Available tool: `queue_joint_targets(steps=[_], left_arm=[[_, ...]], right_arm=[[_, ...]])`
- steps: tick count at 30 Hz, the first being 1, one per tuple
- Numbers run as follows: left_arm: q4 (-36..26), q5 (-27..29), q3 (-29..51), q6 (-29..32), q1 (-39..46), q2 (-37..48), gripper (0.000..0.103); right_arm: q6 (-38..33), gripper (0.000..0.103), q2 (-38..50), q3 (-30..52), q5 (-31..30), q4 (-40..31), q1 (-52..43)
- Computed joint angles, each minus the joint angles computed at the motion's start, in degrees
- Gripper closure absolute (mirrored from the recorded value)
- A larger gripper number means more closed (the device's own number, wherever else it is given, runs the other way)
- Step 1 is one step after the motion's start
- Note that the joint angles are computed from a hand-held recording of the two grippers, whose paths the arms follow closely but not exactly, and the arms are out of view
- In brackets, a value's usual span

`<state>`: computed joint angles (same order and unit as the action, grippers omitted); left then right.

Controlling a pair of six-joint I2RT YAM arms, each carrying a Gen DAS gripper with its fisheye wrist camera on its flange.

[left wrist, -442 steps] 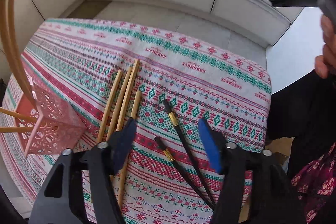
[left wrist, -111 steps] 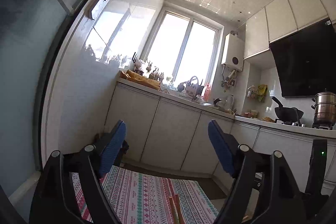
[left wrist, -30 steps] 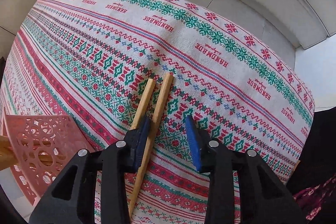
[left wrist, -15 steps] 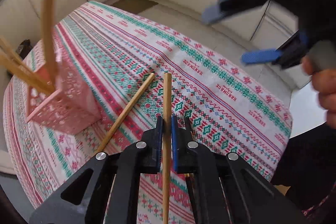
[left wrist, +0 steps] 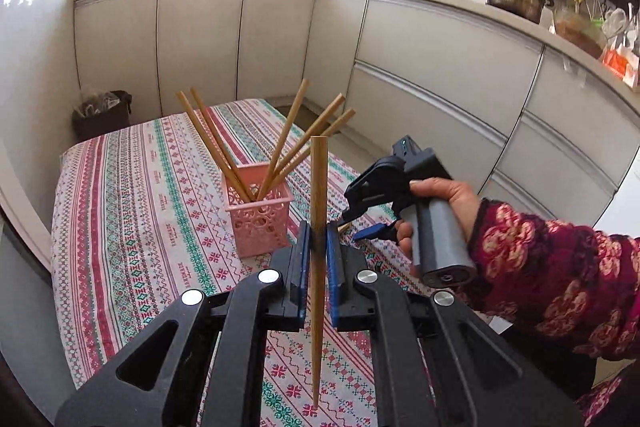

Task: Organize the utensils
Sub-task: 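Grasp a bamboo chopstick with the left tool while the right tool grasps another, then carry both bamboo chopsticks over the pink basket and lower them in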

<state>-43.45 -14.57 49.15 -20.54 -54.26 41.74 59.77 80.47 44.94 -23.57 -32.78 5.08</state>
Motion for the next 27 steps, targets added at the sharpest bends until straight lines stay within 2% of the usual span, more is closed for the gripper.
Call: queue_joint_targets(steps=[4,7,9,13,18,24,27], left_arm=[[-0.13,-0.21,-0.83,-0.25,1.1,-4.28,0.096],[-2.6,-3.03,1.96,-2.3,-1.37,-5.21,0.096],[-3.58,-5.16,3.09,-3.22,-3.47,-5.64,0.096],[-4.45,-8.81,4.11,-4.74,-7.24,-6.46,0.096],[-4.19,-8.34,4.03,-5.74,-7.26,-7.16,0.096],[-4.92,-3.41,3.19,-6.4,-2.34,-7.19,0.096],[-5.12,-0.35,2.8,-6.08,0.16,-8.15,0.096]], right_arm=[[2.04,0.078,4.07,5.06,6.17,-1.5,4.04],[2.08,0.079,7.46,9.75,11.18,-4.85,7.14],[0.63,0.09,9.26,11.96,14.79,-7.42,8.76],[-5.86,0.096,4.97,6.95,17.17,-5.39,10.25],[-10.16,0.095,-1.95,0.18,11.72,-4.3,7.11],[-10.86,0.096,-9.7,-6.35,7.01,-0.45,4.72],[-13.18,0.095,-16.64,-8.78,8.94,-0.66,6.55]])
